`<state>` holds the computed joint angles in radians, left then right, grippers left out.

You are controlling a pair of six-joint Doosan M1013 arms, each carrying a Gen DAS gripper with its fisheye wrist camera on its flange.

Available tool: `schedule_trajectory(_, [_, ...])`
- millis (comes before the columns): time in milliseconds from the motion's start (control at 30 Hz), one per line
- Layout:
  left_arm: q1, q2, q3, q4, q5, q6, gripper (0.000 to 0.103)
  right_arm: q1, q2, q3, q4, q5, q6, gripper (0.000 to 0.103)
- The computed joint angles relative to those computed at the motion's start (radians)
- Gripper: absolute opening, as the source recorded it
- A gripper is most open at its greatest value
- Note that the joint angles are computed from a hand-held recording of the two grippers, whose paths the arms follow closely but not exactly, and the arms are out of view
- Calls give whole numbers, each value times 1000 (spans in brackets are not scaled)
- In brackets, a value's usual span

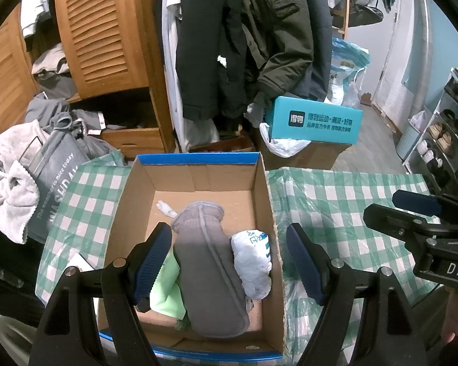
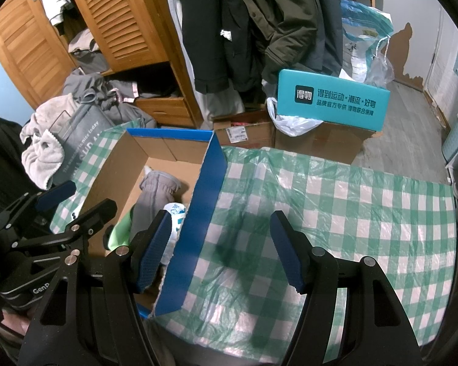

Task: Organize soft objects

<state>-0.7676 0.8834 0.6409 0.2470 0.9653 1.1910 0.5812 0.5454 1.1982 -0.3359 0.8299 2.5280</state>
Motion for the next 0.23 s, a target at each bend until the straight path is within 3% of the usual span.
schedule_trajectory(233, [-5, 3, -3, 2, -3, 0, 79, 0, -1, 1, 0, 2, 0, 66])
